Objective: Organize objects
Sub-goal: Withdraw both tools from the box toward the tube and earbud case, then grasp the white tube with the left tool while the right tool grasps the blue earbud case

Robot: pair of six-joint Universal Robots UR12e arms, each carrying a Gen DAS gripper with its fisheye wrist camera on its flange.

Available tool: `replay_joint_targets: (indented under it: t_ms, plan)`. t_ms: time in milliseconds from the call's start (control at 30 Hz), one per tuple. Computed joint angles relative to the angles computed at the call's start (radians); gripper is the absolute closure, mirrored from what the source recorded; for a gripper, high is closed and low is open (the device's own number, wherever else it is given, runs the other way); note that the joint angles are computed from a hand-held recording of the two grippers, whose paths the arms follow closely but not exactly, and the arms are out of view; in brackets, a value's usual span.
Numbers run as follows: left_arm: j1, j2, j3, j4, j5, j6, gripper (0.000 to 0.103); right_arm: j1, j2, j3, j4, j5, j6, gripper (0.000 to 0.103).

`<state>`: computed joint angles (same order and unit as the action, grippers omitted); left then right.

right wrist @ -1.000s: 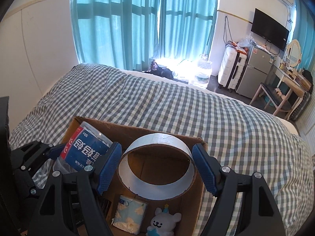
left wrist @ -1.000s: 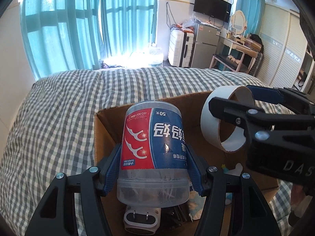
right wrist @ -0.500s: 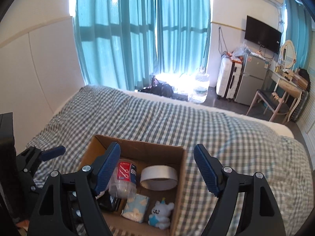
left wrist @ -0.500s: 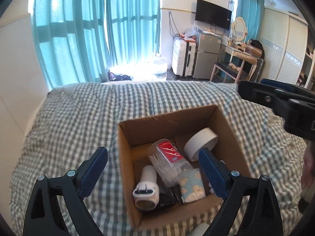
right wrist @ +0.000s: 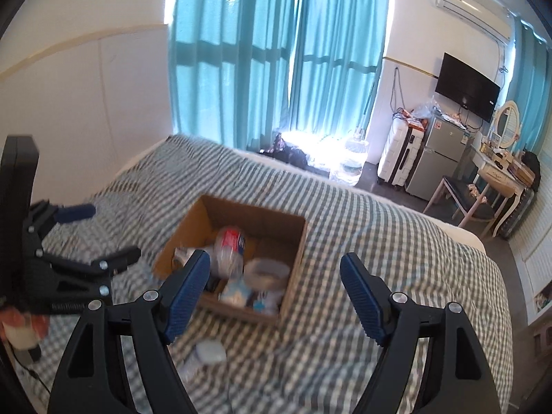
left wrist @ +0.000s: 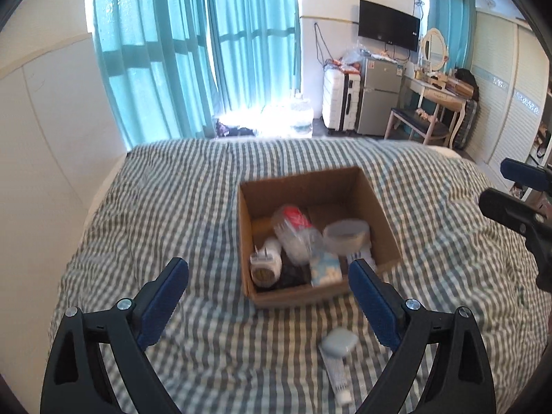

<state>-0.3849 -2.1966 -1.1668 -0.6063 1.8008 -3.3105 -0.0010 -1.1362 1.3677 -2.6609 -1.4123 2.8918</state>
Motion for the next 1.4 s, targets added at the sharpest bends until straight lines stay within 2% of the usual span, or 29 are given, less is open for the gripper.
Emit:
replay_joint_targets:
  t_ms: [167, 333, 533, 700, 767, 867, 933, 1000, 1033, 1267, 1400]
  plan:
    - [-0.015, 0.019, -0.082, 0.007, 0.004, -0.055, 0.007, -0.006, -0.041, 0.116, -0.020, -0.014, -0.032, 0.025]
    - [-0.034, 0.012, -0.131, -0.002, 0.008, -0.068, 0.007, -0.011, -0.041, 0.186, -0.019, -0.004, -0.054, 0.025]
    - [-0.047, -0.011, -0.152, -0.028, -0.024, -0.063, 0.007, -0.007, -0.009, 0.221, -0.011, -0.016, -0.080, 0.025]
    - [-0.052, -0.039, -0.144, -0.083, -0.072, -0.033, 0.007, -0.017, 0.019, 0.214, 0.027, 0.004, -0.049, 0.025]
    - [-0.053, -0.050, -0.136, -0.106, -0.091, -0.009, 0.013, -0.022, 0.025, 0.210, 0.036, 0.017, -0.030, 0.025]
    - [-0.052, -0.064, -0.124, -0.137, -0.119, 0.000, 0.028, -0.027, 0.028, 0.208, 0.035, 0.029, -0.005, 0.025]
    - [-0.049, -0.070, -0.116, -0.160, -0.143, 0.004, 0.051, -0.029, 0.028, 0.209, 0.036, 0.035, 0.004, 0.025]
    - [-0.042, -0.075, -0.113, -0.175, -0.186, 0.024, 0.066, -0.029, 0.029, 0.208, 0.037, 0.034, 0.012, 0.025]
    - [-0.039, -0.076, -0.115, -0.177, -0.204, 0.027, 0.070, -0.028, 0.030, 0.207, 0.039, 0.030, 0.014, 0.025]
    - [-0.026, -0.052, -0.149, -0.154, -0.242, 0.015, 0.078, -0.021, 0.034, 0.201, 0.054, 0.001, 0.005, 0.025]
    - [-0.023, -0.019, -0.190, -0.117, -0.224, 0.043, 0.078, -0.015, 0.029, 0.209, 0.034, -0.015, -0.017, 0.025]
